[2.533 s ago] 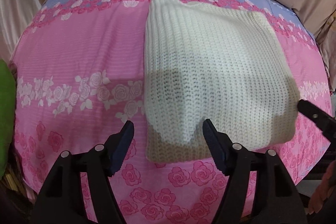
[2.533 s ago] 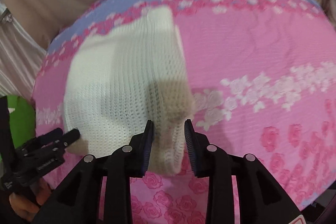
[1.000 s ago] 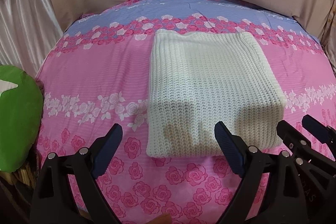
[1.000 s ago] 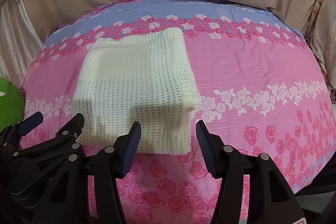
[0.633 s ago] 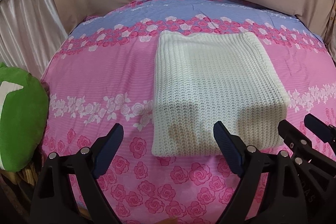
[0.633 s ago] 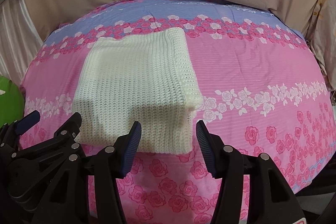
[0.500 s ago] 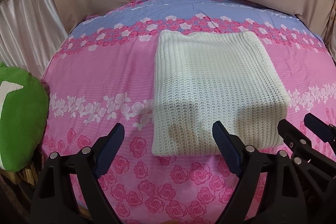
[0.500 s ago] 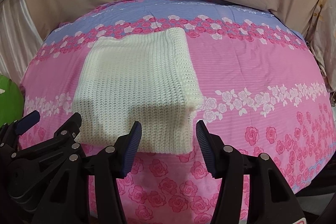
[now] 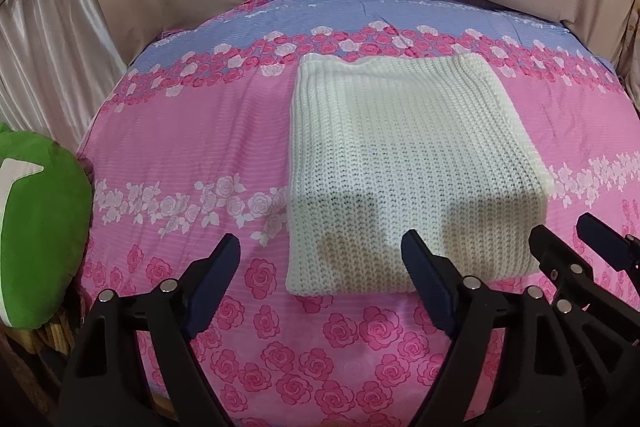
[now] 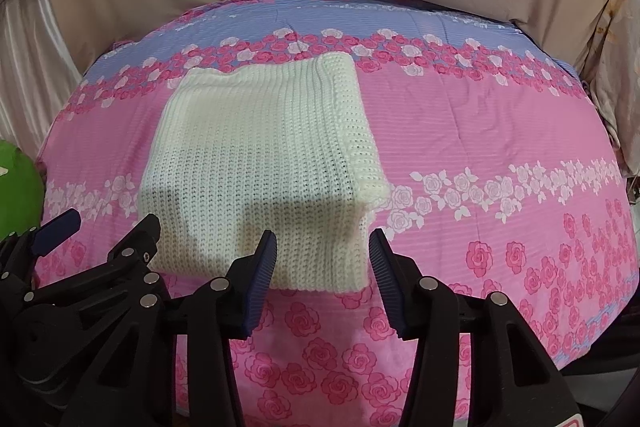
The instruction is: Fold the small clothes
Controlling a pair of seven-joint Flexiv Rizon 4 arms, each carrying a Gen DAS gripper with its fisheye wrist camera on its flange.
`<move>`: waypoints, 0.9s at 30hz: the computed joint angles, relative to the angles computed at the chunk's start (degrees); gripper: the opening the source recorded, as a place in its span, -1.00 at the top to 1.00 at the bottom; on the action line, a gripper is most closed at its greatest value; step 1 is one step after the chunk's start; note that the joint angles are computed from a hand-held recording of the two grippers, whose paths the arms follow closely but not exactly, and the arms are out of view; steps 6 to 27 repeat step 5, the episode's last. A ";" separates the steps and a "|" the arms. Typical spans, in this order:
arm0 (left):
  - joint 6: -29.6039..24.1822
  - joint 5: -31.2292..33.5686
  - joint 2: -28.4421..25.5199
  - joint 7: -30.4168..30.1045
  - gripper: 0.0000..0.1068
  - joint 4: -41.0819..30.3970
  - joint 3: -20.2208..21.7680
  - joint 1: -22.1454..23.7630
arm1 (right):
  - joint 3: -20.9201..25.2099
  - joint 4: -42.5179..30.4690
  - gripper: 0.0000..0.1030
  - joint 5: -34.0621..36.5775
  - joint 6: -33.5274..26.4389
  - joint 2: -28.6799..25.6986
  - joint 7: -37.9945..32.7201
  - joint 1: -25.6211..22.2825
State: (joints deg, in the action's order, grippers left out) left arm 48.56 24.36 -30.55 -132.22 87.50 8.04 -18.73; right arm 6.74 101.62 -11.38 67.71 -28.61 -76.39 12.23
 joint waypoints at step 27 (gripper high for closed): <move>-1.21 0.67 -0.26 0.04 -0.40 -0.81 0.11 -0.46 | -0.12 0.07 0.14 -0.32 -0.42 -0.05 -0.26 0.28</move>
